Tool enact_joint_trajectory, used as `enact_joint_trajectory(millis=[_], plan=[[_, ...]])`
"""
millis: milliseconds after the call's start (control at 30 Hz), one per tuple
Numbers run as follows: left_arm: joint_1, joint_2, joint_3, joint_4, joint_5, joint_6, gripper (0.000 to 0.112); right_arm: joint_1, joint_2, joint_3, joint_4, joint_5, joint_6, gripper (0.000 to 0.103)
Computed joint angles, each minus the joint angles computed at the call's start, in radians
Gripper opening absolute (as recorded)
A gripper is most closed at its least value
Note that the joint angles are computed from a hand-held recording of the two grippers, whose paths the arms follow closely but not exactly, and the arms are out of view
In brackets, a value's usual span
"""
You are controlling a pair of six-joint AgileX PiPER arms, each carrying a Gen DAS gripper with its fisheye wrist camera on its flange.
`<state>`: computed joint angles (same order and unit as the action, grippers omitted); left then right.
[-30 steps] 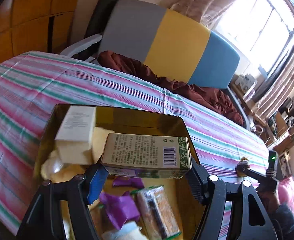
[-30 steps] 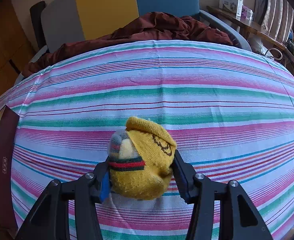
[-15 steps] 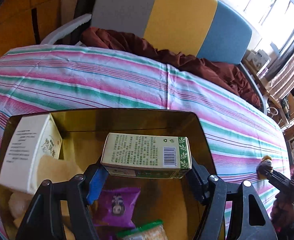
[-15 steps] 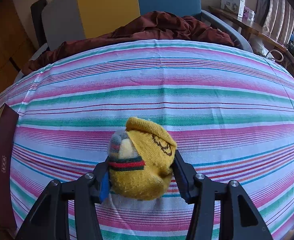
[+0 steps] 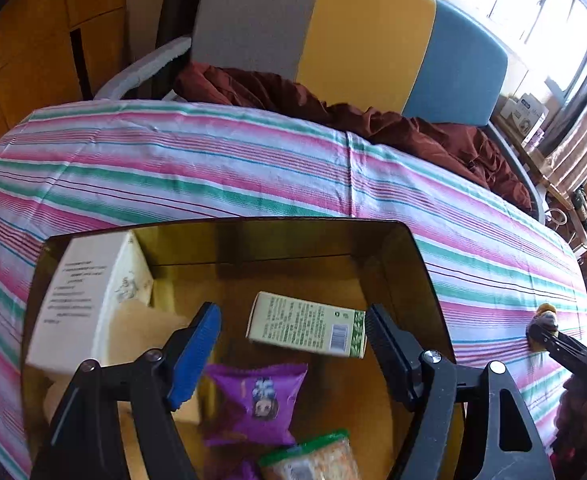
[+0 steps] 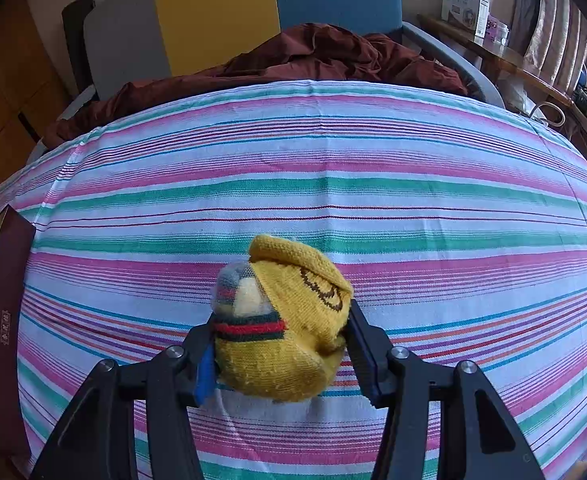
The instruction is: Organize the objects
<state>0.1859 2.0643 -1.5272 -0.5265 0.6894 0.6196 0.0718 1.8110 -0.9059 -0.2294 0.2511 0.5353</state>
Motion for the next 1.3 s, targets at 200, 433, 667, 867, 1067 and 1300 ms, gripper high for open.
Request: enact_joint_trajectory(millis=[200,433,667,867,1067,1300], plan=[[0.082,-0.217,0.261,-0.167,-0.112,0.263,0.075,0.019,0.003,-0.011,-0.078,0.025,0.082,0.054],[0.209,-0.421,0.49,-0.398,-0.143,0.595,0.079,0.1,0.01,-0.092,-0.191,0.194,0.236,0.048],[0.317,-0.5,0.579,-0.487,-0.121,0.721,0.079,0.271,-0.037,-0.172,-0.129,0.251,0.23,0.048],[0.387,-0.538,0.624,-0.556,-0.127,0.824,0.081,0.454,-0.016,-0.349,-0.103,0.291,0.215,0.048],[0.445,-0.536,0.627,-0.579,-0.101,0.856,0.084,0.584,0.122,-0.58,-0.036,0.363,0.129,0.048],[0.485,-0.521,0.621,-0.585,-0.081,0.859,0.087,0.661,0.315,-0.841,-0.05,0.516,0.095,0.049]])
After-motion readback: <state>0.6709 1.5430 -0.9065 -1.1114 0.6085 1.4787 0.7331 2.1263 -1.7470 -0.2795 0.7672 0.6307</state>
